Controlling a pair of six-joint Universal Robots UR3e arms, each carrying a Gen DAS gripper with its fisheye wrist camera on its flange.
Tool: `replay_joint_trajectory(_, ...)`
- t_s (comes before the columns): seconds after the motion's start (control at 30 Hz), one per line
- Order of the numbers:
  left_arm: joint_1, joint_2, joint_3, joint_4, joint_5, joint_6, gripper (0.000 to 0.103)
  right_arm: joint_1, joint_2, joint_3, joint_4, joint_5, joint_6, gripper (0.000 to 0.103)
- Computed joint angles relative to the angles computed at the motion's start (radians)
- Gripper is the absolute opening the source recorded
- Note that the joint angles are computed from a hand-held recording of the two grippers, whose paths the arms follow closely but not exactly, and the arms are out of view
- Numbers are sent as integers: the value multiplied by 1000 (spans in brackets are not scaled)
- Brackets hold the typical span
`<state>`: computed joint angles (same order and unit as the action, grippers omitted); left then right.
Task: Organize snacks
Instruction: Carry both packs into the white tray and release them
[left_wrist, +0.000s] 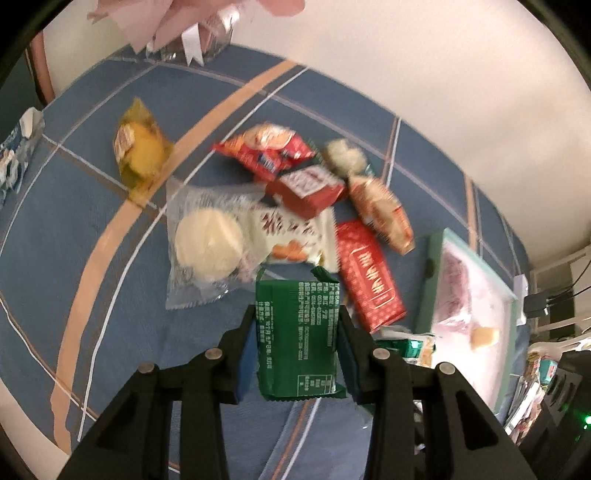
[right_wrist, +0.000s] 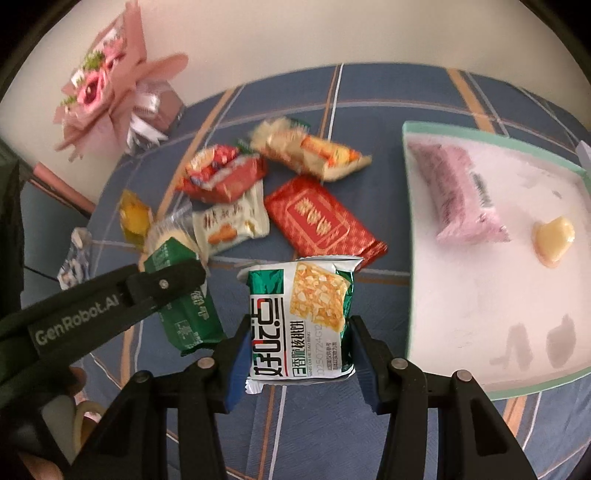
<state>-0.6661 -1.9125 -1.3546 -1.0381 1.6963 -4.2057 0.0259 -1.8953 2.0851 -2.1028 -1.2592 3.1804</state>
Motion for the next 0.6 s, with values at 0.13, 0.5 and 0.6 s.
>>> replay_joint_trajectory(0.13,-28,-24,60,1,23,8,41,-72,-61,-19,55,-47,3,52)
replay_joint_trajectory(0.5,-141,-295,476,-89,21,124,41,-407,-173,15,151,-128,-105,52)
replay_joint_trajectory(0.6,-177,-431,699,-173,52,165,41,-498,-186,26,164,-124,-148,52)
